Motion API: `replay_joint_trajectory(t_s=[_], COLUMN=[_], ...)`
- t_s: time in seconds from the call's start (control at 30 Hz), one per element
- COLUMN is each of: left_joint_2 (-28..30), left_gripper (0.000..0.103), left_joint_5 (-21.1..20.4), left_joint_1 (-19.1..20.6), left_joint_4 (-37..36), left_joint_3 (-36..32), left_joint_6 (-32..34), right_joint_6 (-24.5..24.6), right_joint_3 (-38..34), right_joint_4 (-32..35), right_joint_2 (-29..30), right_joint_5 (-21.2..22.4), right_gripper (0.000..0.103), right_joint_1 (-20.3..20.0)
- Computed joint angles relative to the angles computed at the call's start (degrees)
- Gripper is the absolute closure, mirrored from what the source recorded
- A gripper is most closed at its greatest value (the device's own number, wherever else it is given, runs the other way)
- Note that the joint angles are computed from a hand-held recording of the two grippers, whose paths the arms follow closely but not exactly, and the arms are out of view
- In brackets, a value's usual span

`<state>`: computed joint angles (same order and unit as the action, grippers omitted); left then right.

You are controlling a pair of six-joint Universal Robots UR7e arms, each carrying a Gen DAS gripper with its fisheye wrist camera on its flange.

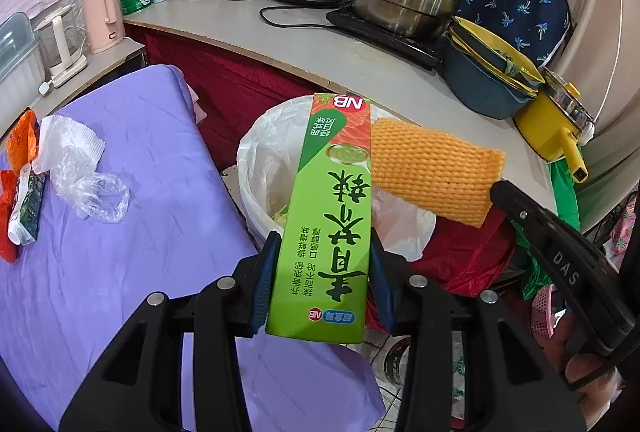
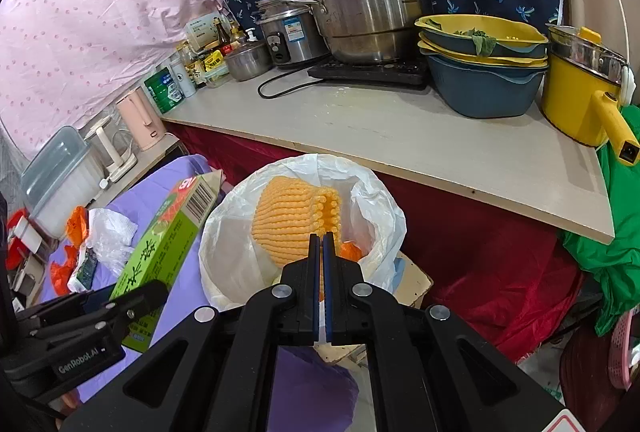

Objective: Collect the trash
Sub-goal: 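Carry the wasabi box and foam sleeve over the trash bin with both tools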

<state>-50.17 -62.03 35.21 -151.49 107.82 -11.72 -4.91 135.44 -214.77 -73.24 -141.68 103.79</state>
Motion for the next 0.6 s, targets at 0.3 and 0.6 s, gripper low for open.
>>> replay_joint_trajectory(t_s=[0.3, 0.6], left_joint_2=[2.5, 4.9], left_gripper=[0.063, 0.062], left_joint_5=[0.3, -0.1], left_joint_1=[0.4, 1.6], left_joint_4=[0.4, 2.9], left_joint_3=[-2.6, -5.0], left_joint_6=[0.5, 0.1], right_joint_6=[-0.3, 0.7], right_joint_3=[-1.0, -2.2], right_joint_4=[0.4, 2.8], right_joint_2=[0.6, 1.6], right_joint_5=[0.7, 1.5], right_gripper=[0.101, 0.101], right_joint_1=[-1.3, -2.9])
